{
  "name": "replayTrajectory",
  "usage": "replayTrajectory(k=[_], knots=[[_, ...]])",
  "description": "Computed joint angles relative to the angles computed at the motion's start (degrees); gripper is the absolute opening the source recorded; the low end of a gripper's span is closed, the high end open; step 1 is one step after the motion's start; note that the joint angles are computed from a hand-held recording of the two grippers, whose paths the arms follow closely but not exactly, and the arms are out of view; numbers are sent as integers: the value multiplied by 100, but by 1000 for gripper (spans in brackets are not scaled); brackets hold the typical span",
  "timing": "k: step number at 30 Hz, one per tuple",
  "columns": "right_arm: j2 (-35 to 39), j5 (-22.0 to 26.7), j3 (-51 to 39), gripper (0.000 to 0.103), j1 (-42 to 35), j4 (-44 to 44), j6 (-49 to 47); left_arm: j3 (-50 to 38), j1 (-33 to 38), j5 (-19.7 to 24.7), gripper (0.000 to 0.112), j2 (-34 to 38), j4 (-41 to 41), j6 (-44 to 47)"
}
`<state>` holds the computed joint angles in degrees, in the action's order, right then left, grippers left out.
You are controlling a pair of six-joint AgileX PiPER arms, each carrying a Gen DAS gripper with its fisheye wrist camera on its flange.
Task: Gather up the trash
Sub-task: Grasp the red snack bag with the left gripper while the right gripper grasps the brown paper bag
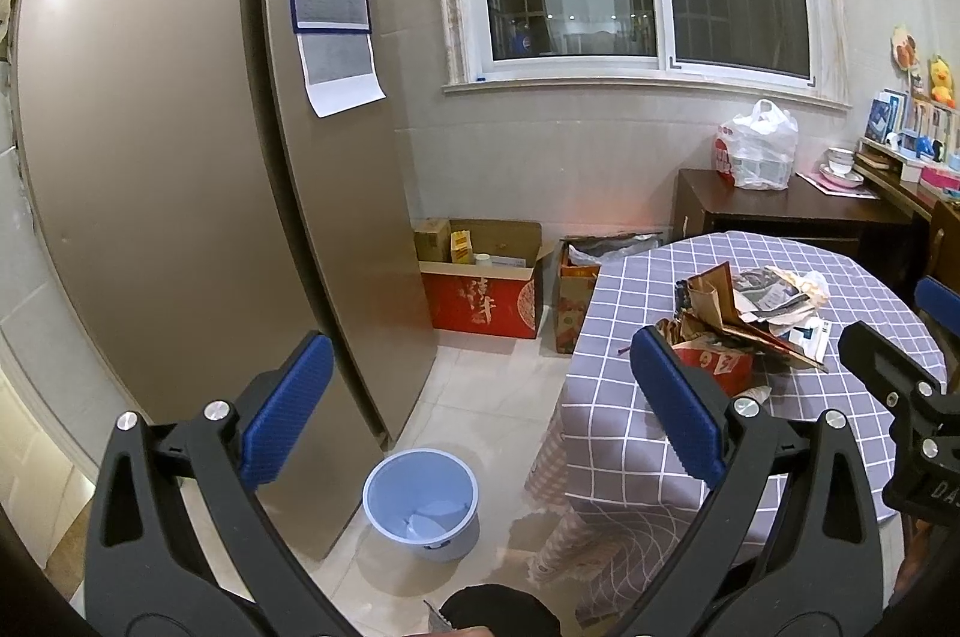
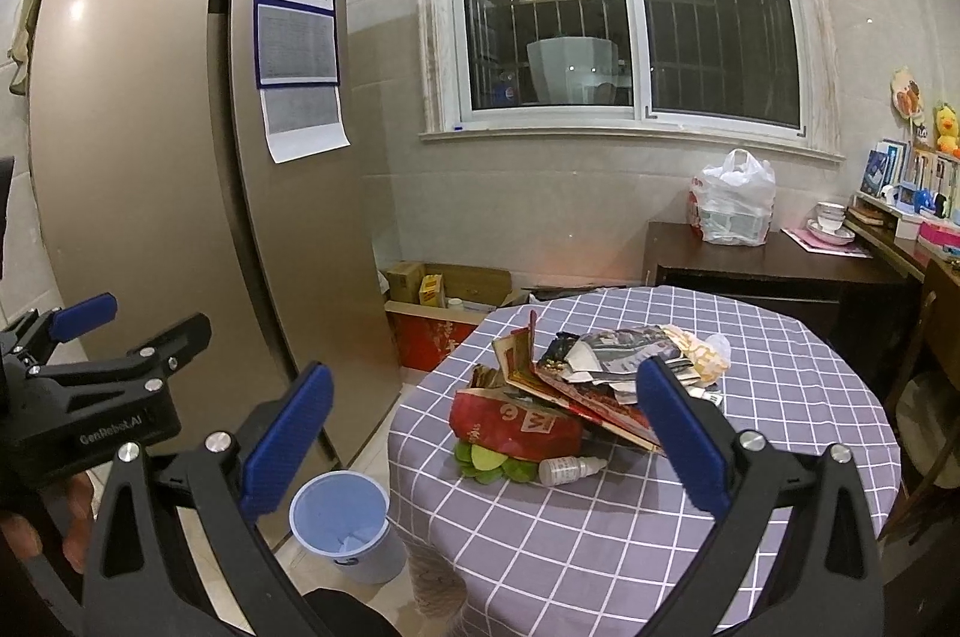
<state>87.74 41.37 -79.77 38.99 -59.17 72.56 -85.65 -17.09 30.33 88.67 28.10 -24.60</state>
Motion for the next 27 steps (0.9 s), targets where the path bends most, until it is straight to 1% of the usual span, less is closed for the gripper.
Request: replayTrajectory(k=[3, 9, 12, 15, 19, 21, 24, 25, 26, 27], knots=[[-10, -104, 52, 99, -145, 154, -69, -76, -87, 67, 97, 101, 65, -48], [-131, -515, 398, 99, -525, 386, -57, -254, -314, 230, 97, 369, 277, -184], [-168, -684, 605, 99, -776, 531, -60, -418, -422, 313, 97, 605, 189, -95], [-209, -850, 869, 99, -1080, 698, -38, -731, -467, 417, 97, 994, -480, 546], [-196, -1094, 1243, 99, -1596, 1073, -152, -1411, -538, 808, 97, 1770, -1479, 1450], [-159, -1235, 1410, 99, -1843, 1193, -183, -1644, -591, 912, 97, 2061, -1721, 1621], [-23, -1303, 1527, 99, -2085, 1169, -149, -1816, -665, 866, 97, 2361, -1880, 1728], [44, -1294, 1535, 99, -2126, 1092, -95, -2036, -662, 1030, 97, 2536, -2046, 1878], [90, -1350, 1549, 99, -2186, 1054, -87, -2174, -649, 1101, 97, 2656, -2211, 1971], [180, -1396, 1509, 99, -2244, 1064, -158, -2222, -657, 1073, 97, 2718, -2257, 1945]])
